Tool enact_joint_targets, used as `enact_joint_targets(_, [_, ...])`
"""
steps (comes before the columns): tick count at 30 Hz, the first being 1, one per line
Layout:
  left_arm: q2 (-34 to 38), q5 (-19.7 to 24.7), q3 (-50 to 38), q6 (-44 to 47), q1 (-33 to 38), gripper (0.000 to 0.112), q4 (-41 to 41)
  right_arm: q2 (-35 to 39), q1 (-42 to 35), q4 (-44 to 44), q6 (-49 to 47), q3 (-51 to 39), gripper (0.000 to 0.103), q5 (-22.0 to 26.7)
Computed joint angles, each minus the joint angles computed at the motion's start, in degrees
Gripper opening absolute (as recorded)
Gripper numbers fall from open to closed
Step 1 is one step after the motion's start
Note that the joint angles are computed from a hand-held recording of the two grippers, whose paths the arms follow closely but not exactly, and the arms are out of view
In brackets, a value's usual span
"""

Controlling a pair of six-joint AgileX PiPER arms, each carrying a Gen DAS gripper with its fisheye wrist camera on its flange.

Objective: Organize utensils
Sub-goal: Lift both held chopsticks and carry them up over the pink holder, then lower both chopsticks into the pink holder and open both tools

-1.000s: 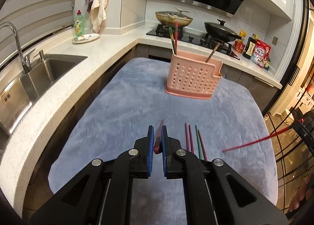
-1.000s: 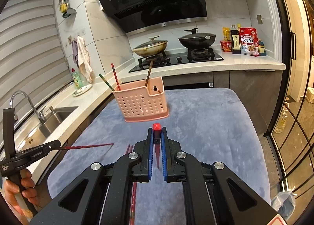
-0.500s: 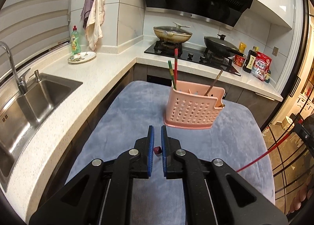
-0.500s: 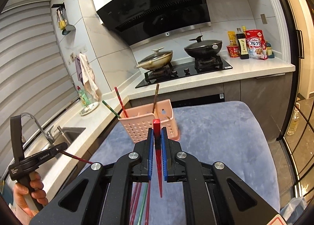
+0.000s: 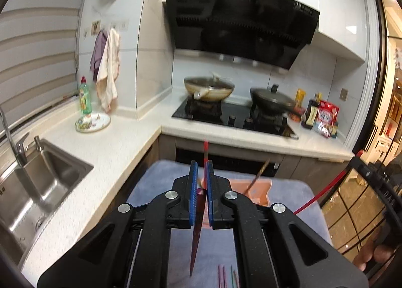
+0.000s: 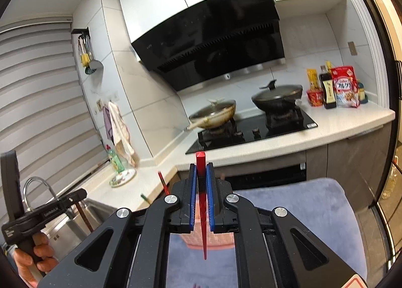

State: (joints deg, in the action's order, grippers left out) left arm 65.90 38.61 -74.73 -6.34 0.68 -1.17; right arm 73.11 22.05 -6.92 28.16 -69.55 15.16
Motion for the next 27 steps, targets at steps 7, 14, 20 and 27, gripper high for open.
enact_joint_targets(7, [6.02, -4.62, -10.78, -3.82, -2.09, 0.006, 2.68, 9.38, -0.24, -3.29, 2.32, -12.34, 0.007, 0.28])
enact_joint_targets(14, [13.57, -8.96, -17.65, -8.18, -4.01, 0.006, 7.79, 17.63, 0.42, -7.24, 4.45, -21.21, 0.007, 2.18])
enact_joint_targets(20, [18.77, -10.04, -20.91, -8.06, -4.42, 0.006, 7.84, 23.13, 0.87, -7.29, 3.16, -25.56, 0.007, 3.56])
enact_joint_targets(27, [21.30, -11.73, -21.93, -6.30, -4.30, 0.006, 5.97, 26.85, 0.55, -3.79, -0.14, -25.56, 0.007, 2.75])
